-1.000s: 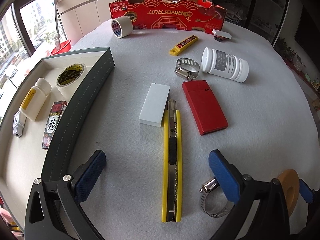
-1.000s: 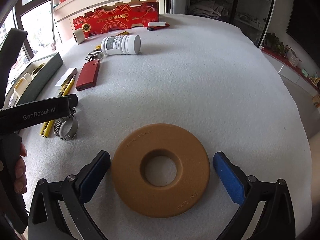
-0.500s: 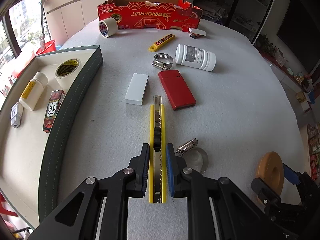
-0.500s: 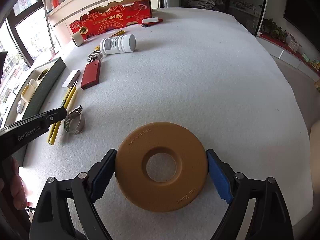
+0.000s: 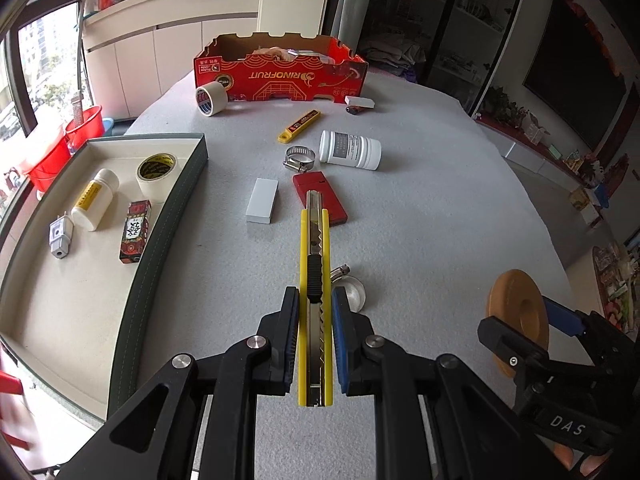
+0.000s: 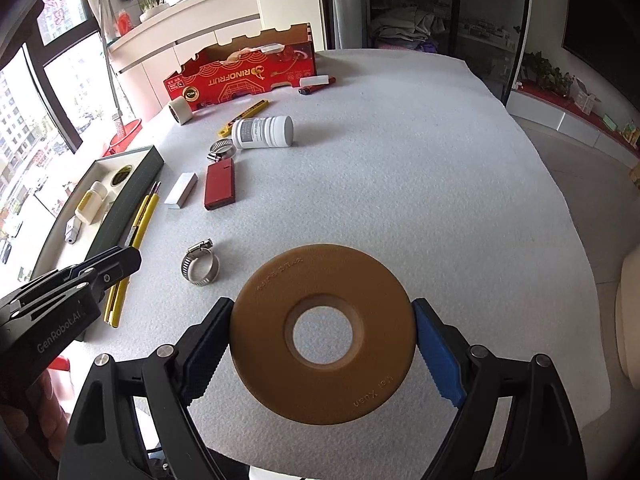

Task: Organize rigid objects
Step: 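Carry the box cutter and tan ring over the tray with both tools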

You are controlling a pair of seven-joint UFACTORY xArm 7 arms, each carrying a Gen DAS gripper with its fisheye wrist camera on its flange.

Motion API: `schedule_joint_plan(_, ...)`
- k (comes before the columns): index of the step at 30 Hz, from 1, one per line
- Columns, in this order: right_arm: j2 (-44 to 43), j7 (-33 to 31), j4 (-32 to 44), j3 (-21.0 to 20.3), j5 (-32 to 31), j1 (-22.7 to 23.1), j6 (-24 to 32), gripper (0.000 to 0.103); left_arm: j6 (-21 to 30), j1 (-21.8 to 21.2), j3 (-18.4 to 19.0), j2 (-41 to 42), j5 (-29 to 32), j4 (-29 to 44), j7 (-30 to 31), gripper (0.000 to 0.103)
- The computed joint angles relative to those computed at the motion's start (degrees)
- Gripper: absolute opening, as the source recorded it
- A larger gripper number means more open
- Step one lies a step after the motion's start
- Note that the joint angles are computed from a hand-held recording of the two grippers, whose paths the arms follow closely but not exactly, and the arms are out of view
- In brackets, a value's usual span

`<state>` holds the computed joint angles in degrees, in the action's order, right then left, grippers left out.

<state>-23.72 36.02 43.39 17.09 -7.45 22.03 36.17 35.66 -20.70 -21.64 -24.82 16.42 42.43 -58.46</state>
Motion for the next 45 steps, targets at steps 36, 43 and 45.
schedule_joint_plan(36,27.62,0.62,34.72,2.21,-11.93,14.46,6.21,0.088,9.34,12.05,6.16,-38.83,-6.28,-20.21,4.05,0.017)
schedule_joint_plan(43,34.1,-1.78,42.65,0.03,-11.32,18.7,7.04,0.088,11.84,16.37,7.93,-42.56,-6.06,-21.91,6.27,0.017)
schedule_joint_plan(45,35.64,-2.47,44.49,-0.59,-11.14,19.64,7.32,0.088,12.08,17.17,8.2,-42.75,-6.12,-22.12,6.83,0.017)
